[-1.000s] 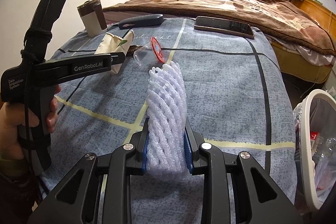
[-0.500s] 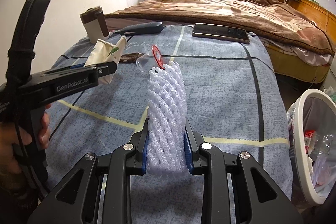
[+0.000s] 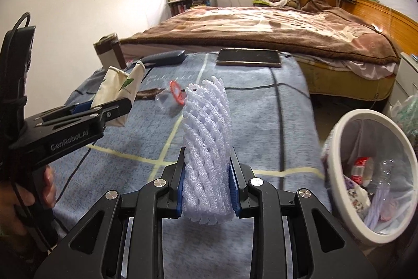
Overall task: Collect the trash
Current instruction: 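Grasp the beige cloth bag with the left tool while the right tool grasps another white foam sleeve, then carry the cloth bag and foam sleeve over the white bin with both tools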
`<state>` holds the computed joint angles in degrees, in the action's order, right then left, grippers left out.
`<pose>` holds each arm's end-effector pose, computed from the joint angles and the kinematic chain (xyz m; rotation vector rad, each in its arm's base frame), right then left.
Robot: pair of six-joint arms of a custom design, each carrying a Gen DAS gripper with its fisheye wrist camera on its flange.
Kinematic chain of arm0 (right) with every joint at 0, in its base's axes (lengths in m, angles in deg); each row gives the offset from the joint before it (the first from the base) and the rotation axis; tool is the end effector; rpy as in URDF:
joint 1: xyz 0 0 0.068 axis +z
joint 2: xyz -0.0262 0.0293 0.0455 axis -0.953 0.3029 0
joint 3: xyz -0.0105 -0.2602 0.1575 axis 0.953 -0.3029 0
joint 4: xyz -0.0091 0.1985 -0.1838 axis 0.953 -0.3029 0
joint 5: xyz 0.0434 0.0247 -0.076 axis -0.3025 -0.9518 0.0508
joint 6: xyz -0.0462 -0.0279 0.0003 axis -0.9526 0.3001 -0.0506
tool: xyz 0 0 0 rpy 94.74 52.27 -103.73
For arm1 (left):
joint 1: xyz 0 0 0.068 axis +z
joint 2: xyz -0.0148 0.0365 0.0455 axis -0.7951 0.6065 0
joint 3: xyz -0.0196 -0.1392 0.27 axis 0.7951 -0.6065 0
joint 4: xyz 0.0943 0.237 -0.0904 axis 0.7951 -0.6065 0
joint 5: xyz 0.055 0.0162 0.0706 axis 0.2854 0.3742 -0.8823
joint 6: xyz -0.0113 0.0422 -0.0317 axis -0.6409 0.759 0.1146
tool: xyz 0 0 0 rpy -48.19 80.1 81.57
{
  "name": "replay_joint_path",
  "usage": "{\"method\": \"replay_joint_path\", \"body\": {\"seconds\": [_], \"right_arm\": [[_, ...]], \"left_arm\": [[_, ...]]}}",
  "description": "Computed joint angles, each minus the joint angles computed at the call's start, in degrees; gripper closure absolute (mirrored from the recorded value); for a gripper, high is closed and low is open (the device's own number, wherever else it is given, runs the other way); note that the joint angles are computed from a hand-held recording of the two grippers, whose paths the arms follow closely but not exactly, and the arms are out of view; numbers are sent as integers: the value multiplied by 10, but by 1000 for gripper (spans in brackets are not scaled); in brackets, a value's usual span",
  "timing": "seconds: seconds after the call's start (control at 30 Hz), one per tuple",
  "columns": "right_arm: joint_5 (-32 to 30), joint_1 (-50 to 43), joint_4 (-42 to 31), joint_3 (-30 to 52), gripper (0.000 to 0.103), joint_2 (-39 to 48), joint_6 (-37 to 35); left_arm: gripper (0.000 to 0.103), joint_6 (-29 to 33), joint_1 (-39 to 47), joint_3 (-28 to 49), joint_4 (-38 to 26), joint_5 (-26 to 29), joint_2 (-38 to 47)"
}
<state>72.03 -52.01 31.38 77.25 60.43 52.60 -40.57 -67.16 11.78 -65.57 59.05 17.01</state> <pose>0.3171 0.1275 0.2114 -0.5990 2.2867 0.4598 0.2907 -0.0645 0.2218 -0.2688 2.2616 0.0212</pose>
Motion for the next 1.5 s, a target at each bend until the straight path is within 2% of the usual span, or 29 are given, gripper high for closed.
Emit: {"method": "replay_joint_path", "body": {"seconds": [0.43,0.8,1.2,1.5], "right_arm": [[-27,-104,-4,-25,74,-46,-13],[-43,-209,-17,-23,74,-61,-33],[-14,-283,-45,20,74,-3,-57],[-2,-309,-71,57,74,47,-81]], "left_arm": [[58,-19,-110,71,-18,-36,45],[58,-21,-189,176,-28,-36,139],[58,-28,-240,308,-58,12,267],[58,-24,-259,387,-97,18,333]]}}
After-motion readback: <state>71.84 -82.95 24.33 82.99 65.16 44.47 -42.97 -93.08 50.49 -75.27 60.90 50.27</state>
